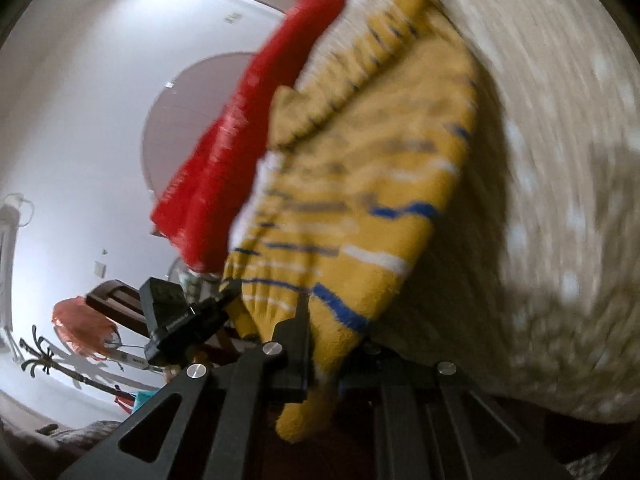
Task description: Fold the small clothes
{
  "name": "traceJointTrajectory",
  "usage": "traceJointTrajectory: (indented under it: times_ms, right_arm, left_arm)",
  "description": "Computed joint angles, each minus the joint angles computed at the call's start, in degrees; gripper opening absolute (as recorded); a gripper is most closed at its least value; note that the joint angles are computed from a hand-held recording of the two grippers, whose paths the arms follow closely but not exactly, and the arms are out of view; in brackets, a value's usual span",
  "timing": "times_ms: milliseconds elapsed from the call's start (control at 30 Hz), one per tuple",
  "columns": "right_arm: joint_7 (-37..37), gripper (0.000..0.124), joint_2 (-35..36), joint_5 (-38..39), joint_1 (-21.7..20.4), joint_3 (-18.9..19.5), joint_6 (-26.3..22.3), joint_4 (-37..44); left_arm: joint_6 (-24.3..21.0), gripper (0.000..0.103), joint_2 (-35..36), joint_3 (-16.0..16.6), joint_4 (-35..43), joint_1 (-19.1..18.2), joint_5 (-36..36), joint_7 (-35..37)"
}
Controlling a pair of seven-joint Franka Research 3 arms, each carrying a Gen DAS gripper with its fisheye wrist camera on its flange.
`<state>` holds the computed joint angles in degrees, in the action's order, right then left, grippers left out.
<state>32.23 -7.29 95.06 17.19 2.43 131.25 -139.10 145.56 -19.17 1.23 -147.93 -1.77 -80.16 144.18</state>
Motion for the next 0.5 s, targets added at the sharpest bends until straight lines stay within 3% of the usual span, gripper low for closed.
traceJointTrajectory:
  times_ms: [100, 300, 433, 500]
  right_arm:
    - [-0.4, 0.01, 2.7, 0.3, -0.8, -0.6, -0.5, 6.3]
    - [2.8, 0.01, 13.7, 0.6, -2.9, 0.3, 2.7, 21.9]
    - [9.3, 0.01, 23.4, -2.4, -5.6, 1.7, 2.9, 33.6]
    - [13.1, 0.012, 28.8, -5.1, -6.6, 2.7, 3.4, 40.4]
  left_arm:
    - [0.1, 0.01, 4.5, -0.4, 7.7, 0.2, 1.3, -2.7]
    - [6.3, 0.01, 18.9, -4.5, 25.4, 0.3, 7.6, -10.7]
    - [5.1, 0.01, 29.8, -6.7, 37.6, 2.6, 15.6, -20.5]
    - [3.6, 0.01, 36.9, -6.7, 46.1, 2.9, 22.3, -28.8]
